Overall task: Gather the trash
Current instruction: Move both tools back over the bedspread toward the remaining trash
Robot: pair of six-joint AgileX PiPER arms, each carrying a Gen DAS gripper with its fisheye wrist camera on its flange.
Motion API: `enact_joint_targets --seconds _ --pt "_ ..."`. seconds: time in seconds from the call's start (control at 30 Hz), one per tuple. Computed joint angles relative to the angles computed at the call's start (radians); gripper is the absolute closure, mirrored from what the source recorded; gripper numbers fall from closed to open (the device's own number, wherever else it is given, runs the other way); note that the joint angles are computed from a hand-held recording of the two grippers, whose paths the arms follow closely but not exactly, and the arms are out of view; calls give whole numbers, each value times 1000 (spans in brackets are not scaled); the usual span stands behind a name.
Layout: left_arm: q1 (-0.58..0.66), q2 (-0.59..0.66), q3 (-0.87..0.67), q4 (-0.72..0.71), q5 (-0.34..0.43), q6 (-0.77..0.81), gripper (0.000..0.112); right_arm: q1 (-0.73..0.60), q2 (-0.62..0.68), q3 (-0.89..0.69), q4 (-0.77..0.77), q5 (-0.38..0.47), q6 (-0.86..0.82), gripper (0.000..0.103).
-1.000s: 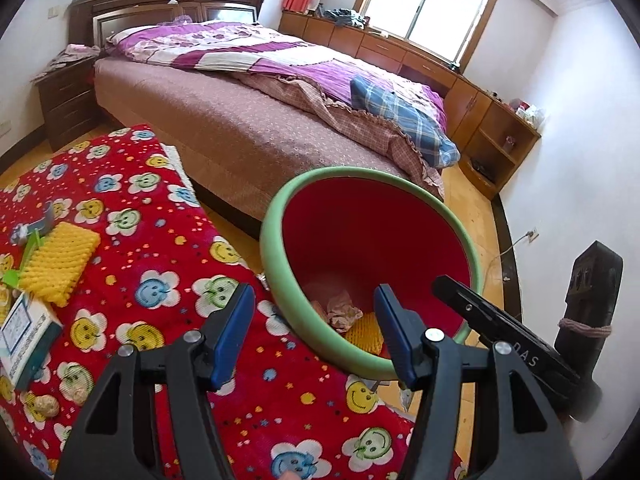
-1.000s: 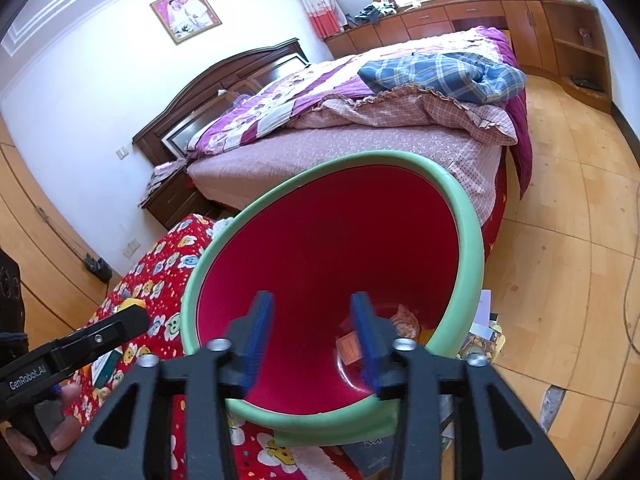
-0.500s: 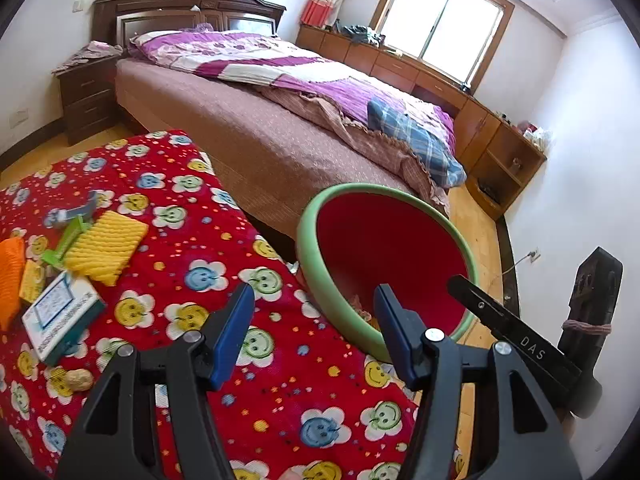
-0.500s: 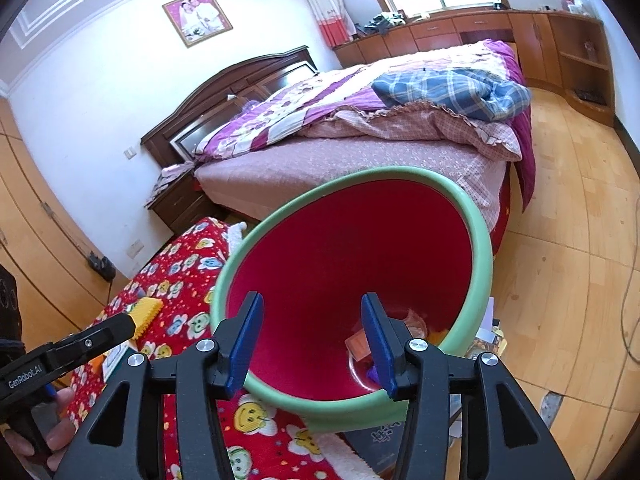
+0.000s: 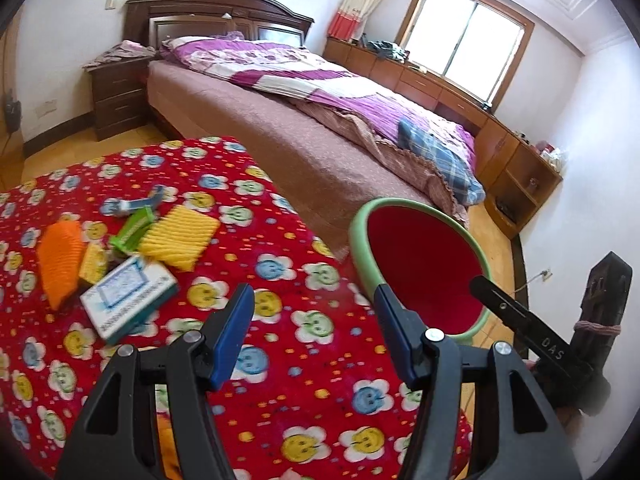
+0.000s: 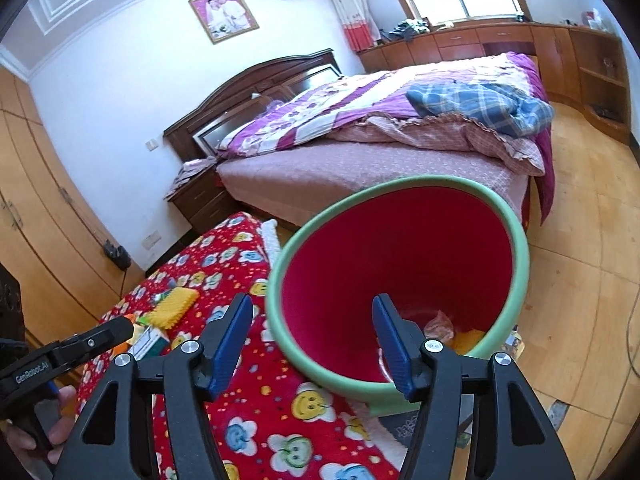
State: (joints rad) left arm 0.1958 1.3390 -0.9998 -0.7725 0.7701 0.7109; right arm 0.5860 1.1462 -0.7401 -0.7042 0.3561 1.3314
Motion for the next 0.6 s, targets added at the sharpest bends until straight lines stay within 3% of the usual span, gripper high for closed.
enact_joint_targets --seconds 0.23,0.6 --pt "126 3 -24 2 48 40 50 29 36 -31 17 0 -20 39" --pt "288 77 -98 12 56 99 50 65 135 -107 40 -5 -37 39"
